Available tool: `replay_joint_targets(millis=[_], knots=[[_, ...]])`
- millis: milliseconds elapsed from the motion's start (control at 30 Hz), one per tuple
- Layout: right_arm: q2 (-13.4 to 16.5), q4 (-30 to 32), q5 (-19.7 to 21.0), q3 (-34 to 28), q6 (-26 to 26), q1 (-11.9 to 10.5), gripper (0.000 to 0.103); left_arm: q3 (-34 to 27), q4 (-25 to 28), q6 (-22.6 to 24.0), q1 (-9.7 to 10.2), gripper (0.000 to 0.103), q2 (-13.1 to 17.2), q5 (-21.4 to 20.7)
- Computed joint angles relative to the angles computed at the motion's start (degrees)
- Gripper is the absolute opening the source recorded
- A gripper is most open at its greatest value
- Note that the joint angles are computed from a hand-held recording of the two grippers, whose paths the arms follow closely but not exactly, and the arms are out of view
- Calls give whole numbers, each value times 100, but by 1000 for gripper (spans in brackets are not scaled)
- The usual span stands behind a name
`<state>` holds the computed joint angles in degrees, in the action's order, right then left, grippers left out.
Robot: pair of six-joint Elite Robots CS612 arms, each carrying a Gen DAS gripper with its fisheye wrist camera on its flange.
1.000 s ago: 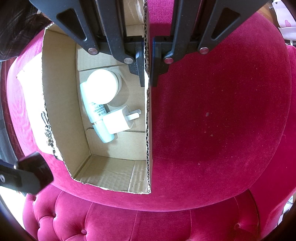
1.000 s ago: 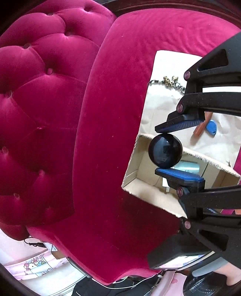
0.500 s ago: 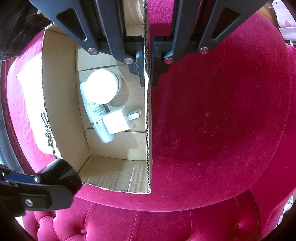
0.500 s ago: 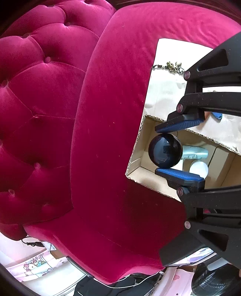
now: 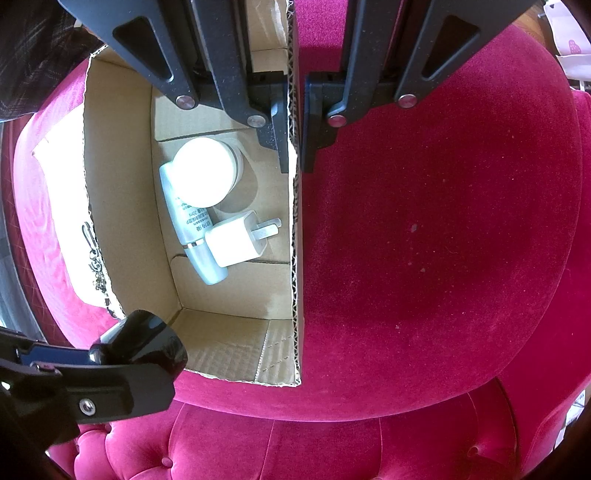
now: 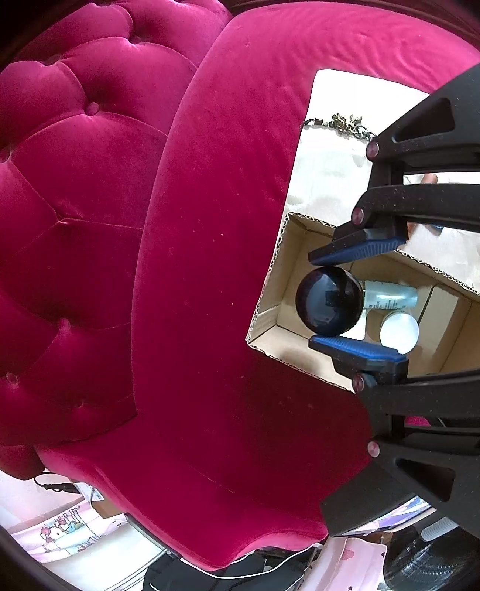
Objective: Organize rigid objects
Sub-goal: 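Carry the black tape roll into the box and open the right gripper, then move the right gripper back over the paper to the brown tube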
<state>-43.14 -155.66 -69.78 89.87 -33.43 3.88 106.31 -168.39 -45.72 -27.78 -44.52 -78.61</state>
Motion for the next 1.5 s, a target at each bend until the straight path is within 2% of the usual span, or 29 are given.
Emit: replay_joint_targets(millis=[167,267,367,433,500,633,933,1500], knots=[[4,-18,-31,-6,44,9,42,0,-1,1,2,4,-1,-1],[-6,-74,-13,12,95,7,51,-2,2,4,3,4,0,-3],[1,-163,-61,10,210,13,71,-3,7,-3,-3,4,2,-4],[9,-276,-68,17,338,5,92,-8,5,-5,-6,4,7,0],[20,-338,-98,9,411,4,103,-10,3,-7,-10,4,12,4],[38,-337,-217,-20,460,13,103,-6,-2,-11,-12,4,13,3],[-6,-429,-203,34,492,-14,103,-7,-4,-11,-13,4,16,5],[-108,-494,-311,103,512,-277,103,-7,7,-3,-14,4,7,9]])
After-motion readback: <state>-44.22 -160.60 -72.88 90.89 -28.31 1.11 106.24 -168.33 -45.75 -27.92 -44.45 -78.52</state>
